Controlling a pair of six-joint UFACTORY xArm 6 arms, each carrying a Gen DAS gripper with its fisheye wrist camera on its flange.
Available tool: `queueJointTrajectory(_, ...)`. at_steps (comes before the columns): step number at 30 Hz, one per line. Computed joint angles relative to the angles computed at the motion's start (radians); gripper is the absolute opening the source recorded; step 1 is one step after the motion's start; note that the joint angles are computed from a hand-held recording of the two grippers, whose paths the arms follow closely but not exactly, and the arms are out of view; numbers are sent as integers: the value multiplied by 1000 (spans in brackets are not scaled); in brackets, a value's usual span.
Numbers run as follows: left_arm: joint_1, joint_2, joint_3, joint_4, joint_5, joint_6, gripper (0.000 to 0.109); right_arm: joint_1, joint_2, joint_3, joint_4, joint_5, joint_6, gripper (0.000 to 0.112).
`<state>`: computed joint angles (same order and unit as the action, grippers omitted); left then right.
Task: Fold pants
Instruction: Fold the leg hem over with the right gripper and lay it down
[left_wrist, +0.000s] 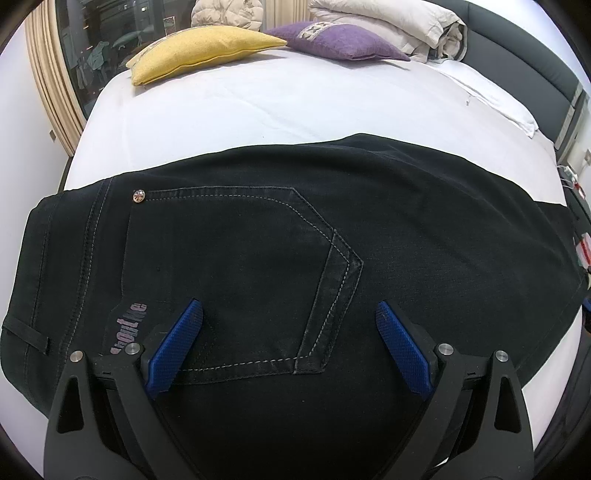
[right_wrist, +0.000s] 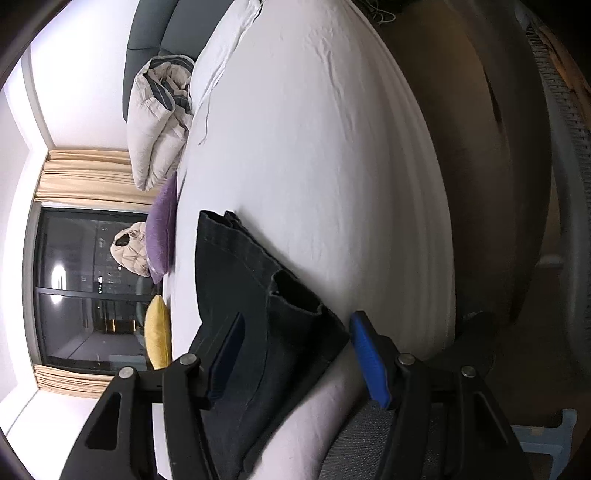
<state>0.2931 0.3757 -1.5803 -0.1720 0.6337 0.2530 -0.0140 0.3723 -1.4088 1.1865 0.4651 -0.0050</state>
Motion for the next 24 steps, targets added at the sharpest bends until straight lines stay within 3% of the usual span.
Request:
queueJointTrajectory(5, 0, -2, 3, -3, -2, 2, 96, 20, 12, -13, -13, -23, 7, 62)
queueJointTrajectory(10, 0, -2, 3, -2, -1, -1, 96, 21, 18, -11, -66, -30, 61, 33)
queueJointTrajectory(17, 6, -9, -8, -55, 18, 11, 96, 50, 11, -15, -211, -95, 153, 14)
queueJointTrajectory(20, 4, -6, -18, -70, 30, 15, 96, 69, 16, -37, -290, -125, 184, 14)
queueJointTrajectory(24, 3, -5, -26, -101, 41, 26, 96, 77, 46, -81, -253, -125, 166, 13)
